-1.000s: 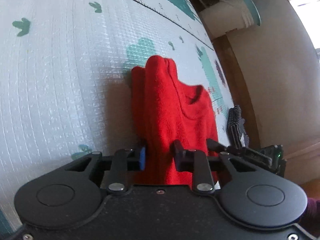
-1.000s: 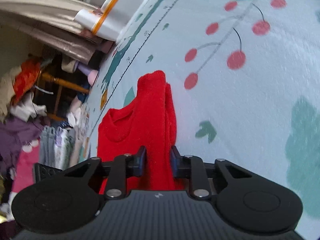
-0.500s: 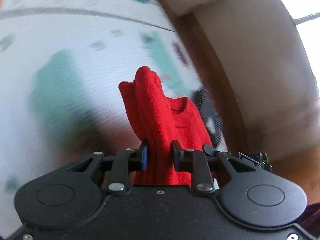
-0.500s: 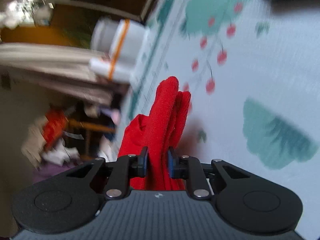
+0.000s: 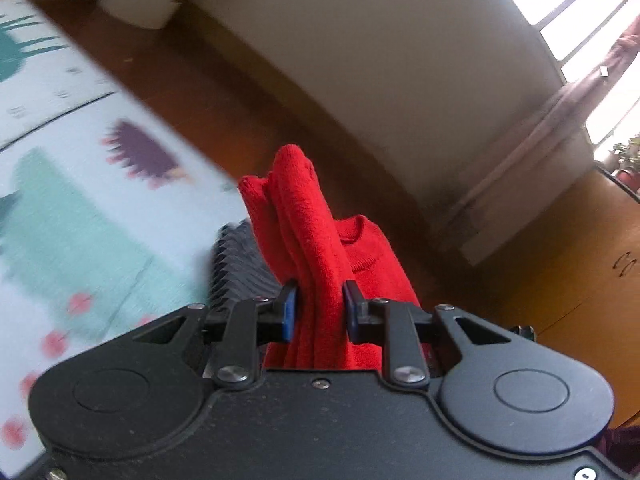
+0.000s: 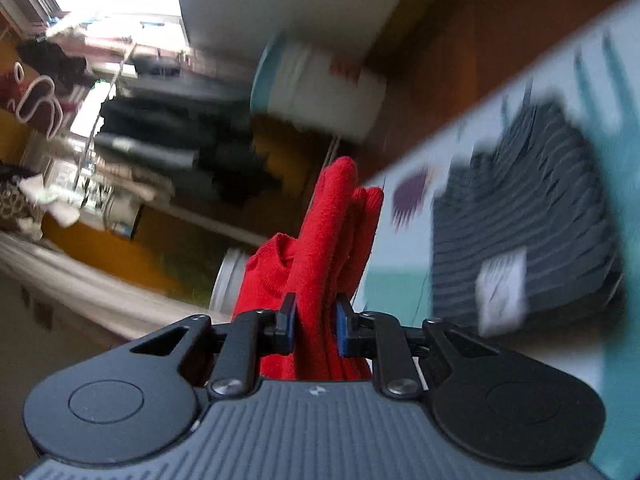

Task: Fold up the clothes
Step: 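Carry the sweater with the left gripper onto the striped clothes stack, then open the left gripper to release the sweater on the stack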

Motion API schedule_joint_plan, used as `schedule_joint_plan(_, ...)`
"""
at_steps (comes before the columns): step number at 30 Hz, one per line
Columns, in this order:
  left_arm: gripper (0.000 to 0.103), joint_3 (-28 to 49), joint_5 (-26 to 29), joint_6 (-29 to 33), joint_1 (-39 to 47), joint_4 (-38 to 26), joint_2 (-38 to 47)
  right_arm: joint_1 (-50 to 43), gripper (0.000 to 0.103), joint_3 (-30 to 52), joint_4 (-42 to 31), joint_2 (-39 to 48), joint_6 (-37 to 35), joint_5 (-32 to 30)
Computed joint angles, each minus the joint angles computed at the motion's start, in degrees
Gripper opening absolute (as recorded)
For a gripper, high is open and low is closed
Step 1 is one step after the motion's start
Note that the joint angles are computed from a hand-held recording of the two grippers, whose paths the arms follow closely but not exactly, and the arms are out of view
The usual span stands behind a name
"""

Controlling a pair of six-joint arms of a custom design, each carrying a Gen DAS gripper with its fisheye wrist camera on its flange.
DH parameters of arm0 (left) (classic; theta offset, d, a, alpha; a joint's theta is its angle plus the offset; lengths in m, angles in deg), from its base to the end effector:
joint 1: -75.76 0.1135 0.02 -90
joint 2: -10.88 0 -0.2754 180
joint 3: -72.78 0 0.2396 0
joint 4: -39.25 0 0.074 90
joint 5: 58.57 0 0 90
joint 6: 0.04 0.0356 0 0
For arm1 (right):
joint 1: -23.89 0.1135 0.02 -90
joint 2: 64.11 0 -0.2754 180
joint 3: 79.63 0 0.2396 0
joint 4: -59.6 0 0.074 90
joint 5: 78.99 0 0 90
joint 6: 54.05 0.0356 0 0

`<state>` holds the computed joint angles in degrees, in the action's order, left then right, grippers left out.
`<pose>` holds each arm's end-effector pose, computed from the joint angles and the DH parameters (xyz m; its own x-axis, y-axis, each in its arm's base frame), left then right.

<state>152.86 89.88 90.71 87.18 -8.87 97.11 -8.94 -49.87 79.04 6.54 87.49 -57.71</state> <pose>0.2944 0.0285 0.2874 -0.7906 -0.1527 -0.5930 0.3946 0.6135 -0.6841 0.1783 -0.0756 0.1847 -0.6077 0.7303 -0.3121 -0.0903 0.3269 0.9407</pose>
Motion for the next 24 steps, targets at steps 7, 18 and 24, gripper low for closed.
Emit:
schedule_joint_plan(7,0.023,-3.9,-13.8,-11.4,-12.0,18.3,7.1,-6.1,0.021,5.7,9.9,15.6,-2.8,3.1)
schedule_joint_plan(18,0.035,-20.6,-32.4,-18.6,-16.3,30.2,-2.2,-4.3,0.031,9.4,-8.2,17.0,-30.9,20.9)
schedule_joint_plan(24,0.064,-21.0,-33.4,-15.8,-18.3,16.5,-14.4,2.5,0.041,12.6,-23.1,7.2,-42.0,27.3)
